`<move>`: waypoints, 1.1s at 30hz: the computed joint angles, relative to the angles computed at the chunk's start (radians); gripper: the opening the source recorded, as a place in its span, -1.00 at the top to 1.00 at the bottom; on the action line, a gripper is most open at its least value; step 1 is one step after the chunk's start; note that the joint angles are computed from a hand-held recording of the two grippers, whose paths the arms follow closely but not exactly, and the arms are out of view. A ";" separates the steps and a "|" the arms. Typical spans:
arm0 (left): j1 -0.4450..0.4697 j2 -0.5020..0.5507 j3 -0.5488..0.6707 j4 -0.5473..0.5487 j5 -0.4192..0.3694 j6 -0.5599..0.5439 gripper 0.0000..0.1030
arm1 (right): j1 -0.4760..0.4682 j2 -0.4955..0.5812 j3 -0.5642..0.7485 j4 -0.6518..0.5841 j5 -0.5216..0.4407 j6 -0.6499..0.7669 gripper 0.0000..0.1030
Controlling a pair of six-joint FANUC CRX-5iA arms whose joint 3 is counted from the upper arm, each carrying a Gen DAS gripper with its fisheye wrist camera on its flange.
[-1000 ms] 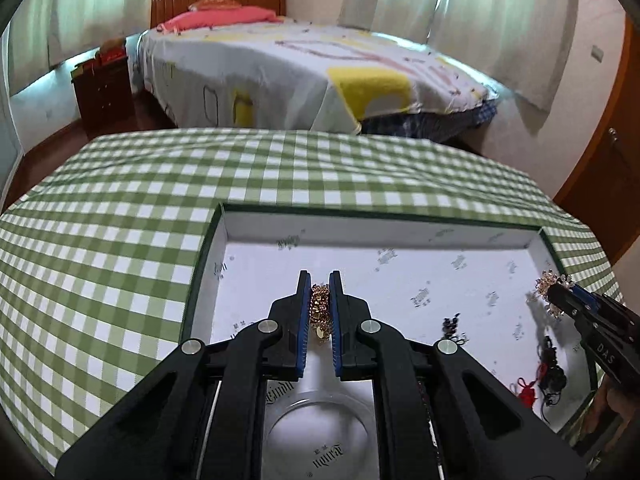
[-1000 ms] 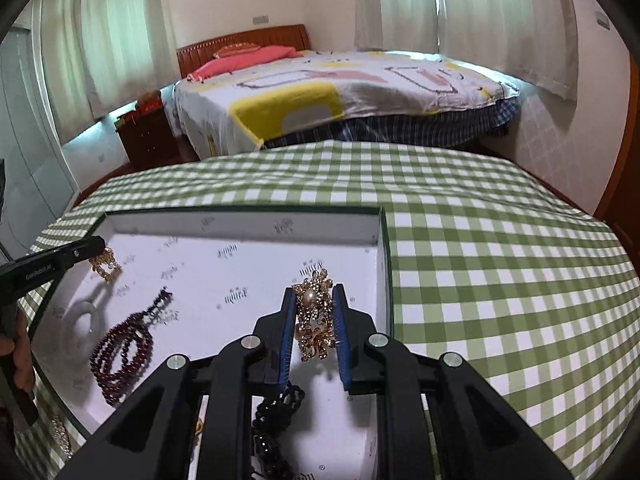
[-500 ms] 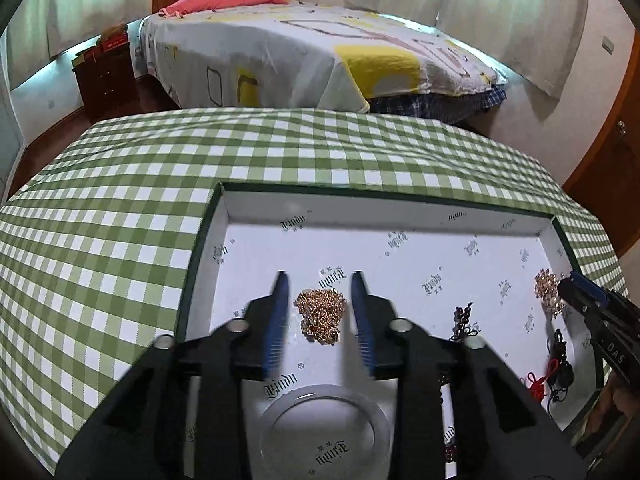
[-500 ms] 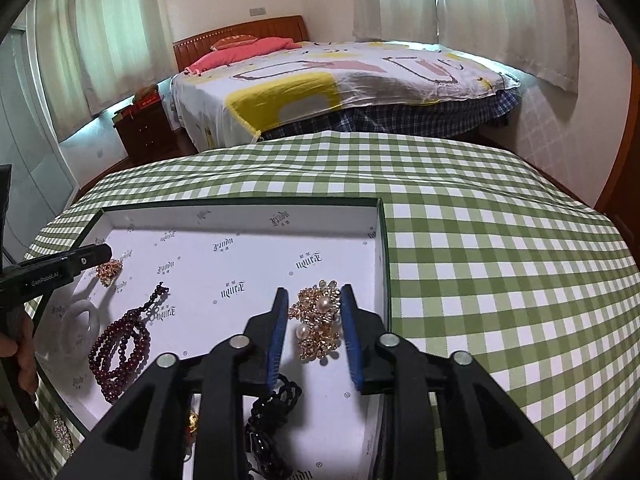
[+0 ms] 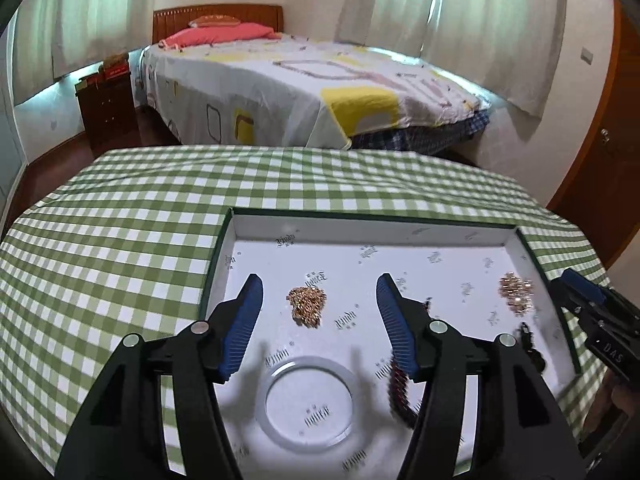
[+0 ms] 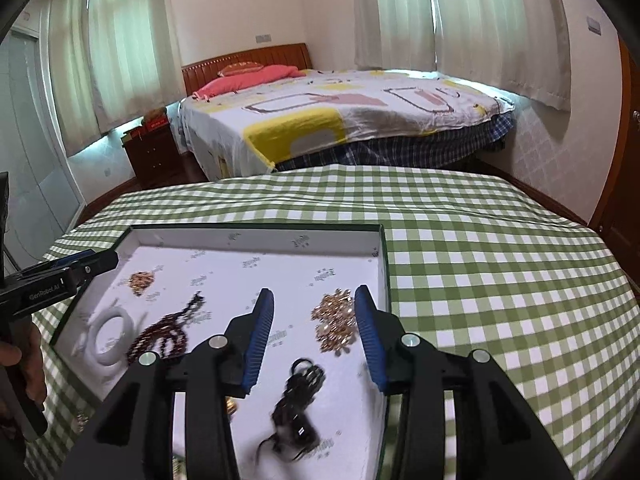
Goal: Organize jewelry
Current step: 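Open both grippers to drop the chain and brooch in the box, then lift both grippers out of the box back over the table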
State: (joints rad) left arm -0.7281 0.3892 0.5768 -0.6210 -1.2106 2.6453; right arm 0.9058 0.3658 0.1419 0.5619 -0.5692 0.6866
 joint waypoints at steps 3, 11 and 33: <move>-0.045 -0.031 -0.020 -0.059 -0.019 0.049 -0.19 | 0.018 -0.037 -0.057 0.052 0.019 -0.056 0.18; -0.147 -0.079 -0.053 -0.160 -0.090 0.157 -0.21 | 0.066 -0.127 -0.197 0.155 0.049 -0.182 0.17; -0.313 -0.126 -0.153 -0.221 -0.219 0.339 -0.23 | 0.182 -0.228 -0.364 0.118 0.031 -0.201 -0.05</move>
